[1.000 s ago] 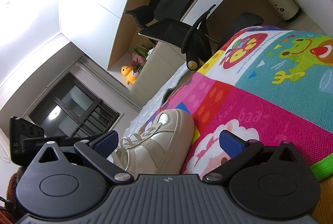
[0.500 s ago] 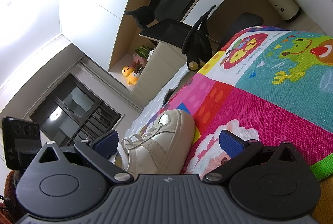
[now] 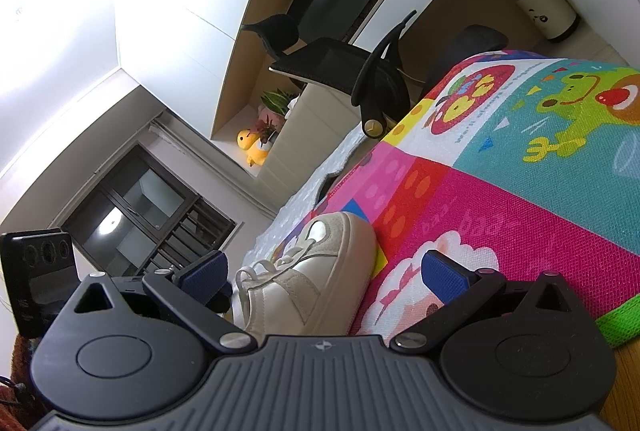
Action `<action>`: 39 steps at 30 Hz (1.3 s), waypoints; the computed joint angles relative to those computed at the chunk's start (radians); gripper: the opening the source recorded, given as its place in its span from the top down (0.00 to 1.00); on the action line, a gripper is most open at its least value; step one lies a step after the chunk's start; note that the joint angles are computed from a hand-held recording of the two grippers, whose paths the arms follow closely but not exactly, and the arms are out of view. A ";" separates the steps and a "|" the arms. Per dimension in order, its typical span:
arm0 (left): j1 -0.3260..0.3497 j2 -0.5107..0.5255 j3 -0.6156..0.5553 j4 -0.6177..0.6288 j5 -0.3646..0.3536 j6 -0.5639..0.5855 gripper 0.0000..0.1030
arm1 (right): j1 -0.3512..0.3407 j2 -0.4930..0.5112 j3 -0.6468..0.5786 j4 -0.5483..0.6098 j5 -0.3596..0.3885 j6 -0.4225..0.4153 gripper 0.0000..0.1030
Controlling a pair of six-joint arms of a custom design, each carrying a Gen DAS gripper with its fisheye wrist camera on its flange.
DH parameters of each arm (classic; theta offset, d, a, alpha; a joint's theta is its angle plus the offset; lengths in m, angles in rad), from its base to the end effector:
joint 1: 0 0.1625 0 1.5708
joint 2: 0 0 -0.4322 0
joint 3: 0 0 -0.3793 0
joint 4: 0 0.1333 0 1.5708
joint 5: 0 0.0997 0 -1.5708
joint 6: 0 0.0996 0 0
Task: Lace up shoes with both hands
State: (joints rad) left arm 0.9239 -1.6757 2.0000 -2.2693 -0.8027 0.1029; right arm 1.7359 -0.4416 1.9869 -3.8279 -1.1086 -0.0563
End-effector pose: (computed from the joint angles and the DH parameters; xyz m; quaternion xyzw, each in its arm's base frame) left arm -0.0995 -0.4678 0.4412 0.2687 0.8732 -0.2650 0.3083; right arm 0.2631 -0.4977 -0.0343 -0.1801 0.8980 -0.3270 0.2328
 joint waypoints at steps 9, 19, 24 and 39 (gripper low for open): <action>0.011 0.031 -0.009 0.035 0.023 -0.013 0.57 | 0.009 -0.001 -0.002 0.006 -0.017 -0.004 0.00; 0.004 0.017 0.004 0.032 0.028 -0.012 0.51 | 0.004 -0.008 0.001 0.019 -0.026 -0.019 0.00; 0.011 0.007 0.010 0.014 0.008 -0.001 0.43 | 0.013 -0.014 0.003 0.032 -0.055 -0.031 0.00; 0.234 -0.128 0.097 -0.500 -0.534 -0.094 0.06 | 0.124 -0.066 -0.043 0.274 -0.308 -0.128 0.00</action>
